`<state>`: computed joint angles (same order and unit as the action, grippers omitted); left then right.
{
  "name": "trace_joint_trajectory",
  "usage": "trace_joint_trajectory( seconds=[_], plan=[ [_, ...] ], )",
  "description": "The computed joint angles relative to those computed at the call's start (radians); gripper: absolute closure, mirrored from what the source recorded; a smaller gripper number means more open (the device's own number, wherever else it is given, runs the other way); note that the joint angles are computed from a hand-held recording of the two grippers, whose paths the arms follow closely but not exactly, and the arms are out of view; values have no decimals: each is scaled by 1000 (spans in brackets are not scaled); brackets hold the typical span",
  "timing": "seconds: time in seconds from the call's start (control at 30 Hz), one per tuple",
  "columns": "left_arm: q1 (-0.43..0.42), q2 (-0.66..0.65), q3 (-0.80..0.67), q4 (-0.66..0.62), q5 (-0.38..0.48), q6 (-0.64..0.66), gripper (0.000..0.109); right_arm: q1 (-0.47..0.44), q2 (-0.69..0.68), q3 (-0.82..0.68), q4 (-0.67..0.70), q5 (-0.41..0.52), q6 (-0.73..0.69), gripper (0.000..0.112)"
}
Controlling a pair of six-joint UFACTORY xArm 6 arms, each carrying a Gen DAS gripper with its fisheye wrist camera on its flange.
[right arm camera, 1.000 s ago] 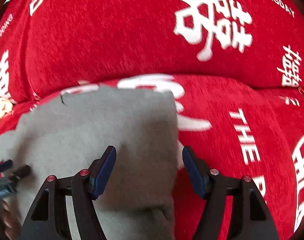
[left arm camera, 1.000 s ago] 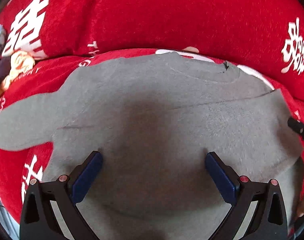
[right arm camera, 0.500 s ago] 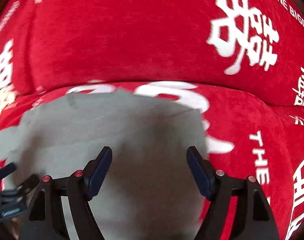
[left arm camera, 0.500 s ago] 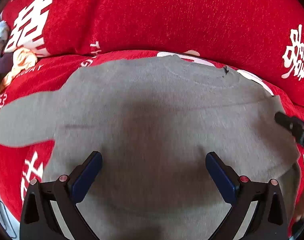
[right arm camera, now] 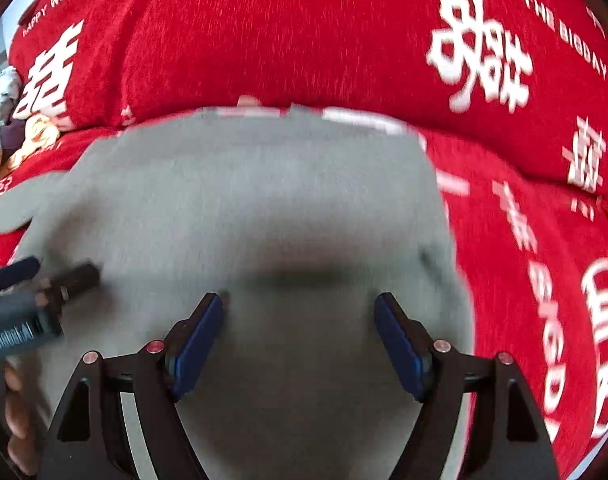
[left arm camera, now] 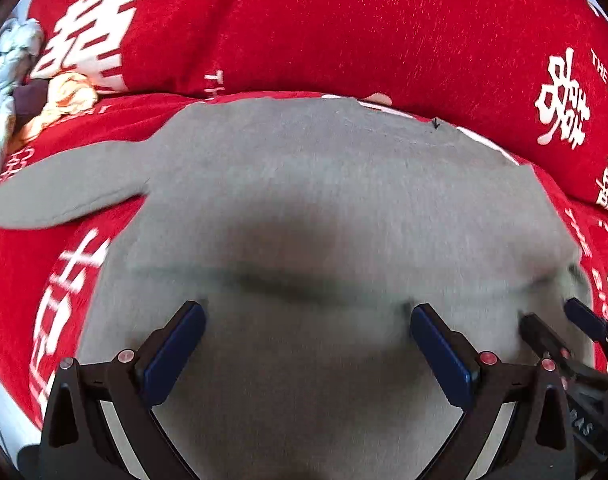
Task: Fold small clothes
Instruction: 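Open the right tool to release the sleeve and smooth the fold, then swing the left tool to the other sleeve and close on its cuff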
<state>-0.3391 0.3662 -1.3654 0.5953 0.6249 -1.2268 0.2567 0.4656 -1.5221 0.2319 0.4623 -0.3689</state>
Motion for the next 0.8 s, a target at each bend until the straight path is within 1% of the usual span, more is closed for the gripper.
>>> trace_joint_trajectory(
  seconds=[0.07, 0.1, 0.17, 0.2, 0.27, 0.33, 0.4, 0.43, 0.47, 0.5, 0.53, 0.6, 0.63, 0.67, 0.7, 0.73, 0.77, 0.8],
  plan=[
    [-25, -24, 35, 48, 18, -24, 6, 3, -71, 114, 13, -67, -37, 31],
    [-42, -53, 78, 99, 12, -61, 6, 2, -110, 175, 53, -98, -77, 30],
    [-60, -97, 141, 141, -6, -101, 6, 0, -181, 279, 144, -135, -196, 30],
    [-72, -130, 188, 172, -24, -129, 6, -1, -208, 318, 181, -150, -257, 30],
    [-89, -188, 272, 216, -52, -172, 6, -11, -278, 406, 276, -165, -424, 29],
    [-101, -226, 324, 241, -61, -197, 6, -27, -307, 440, 336, -154, -521, 27],
    [-100, -262, 366, 215, -78, -171, 6, -36, -327, 464, 357, -139, -548, 27],
    [-93, -280, 381, 166, -79, -126, 6, -48, -336, 457, 328, -100, -516, 27],
    [-79, -299, 397, 139, -88, -112, 6, -56, -337, 441, 257, -60, -444, 27],
    [-60, -318, 416, 138, -101, -125, 6, -59, -331, 424, 210, -41, -397, 27],
    [-18, -351, 449, 143, -123, -167, 6, -54, -336, 415, 203, -36, -380, 27],
    [61, -384, 488, 113, -141, -207, 6, -38, -346, 413, 255, -49, -418, 27],
    [106, -394, 506, 81, -151, -215, 6, -25, -339, 398, 255, -51, -417, 27],
    [180, -407, 534, 32, -172, -228, 6, -17, -329, 384, 245, -48, -407, 27],
    [231, -411, 551, -6, -189, -232, 6, -7, -324, 379, 233, -48, -392, 27],
    [275, -409, 562, -42, -200, -231, 6, 4, -312, 364, 217, -42, -372, 27],
    [342, -408, 572, -92, -197, -233, 6, 15, -305, 355, 206, -36, -357, 27],
    [385, -407, 582, -104, -211, -243, 6, 29, -294, 342, 190, -30, -341, 27]
  ],
)
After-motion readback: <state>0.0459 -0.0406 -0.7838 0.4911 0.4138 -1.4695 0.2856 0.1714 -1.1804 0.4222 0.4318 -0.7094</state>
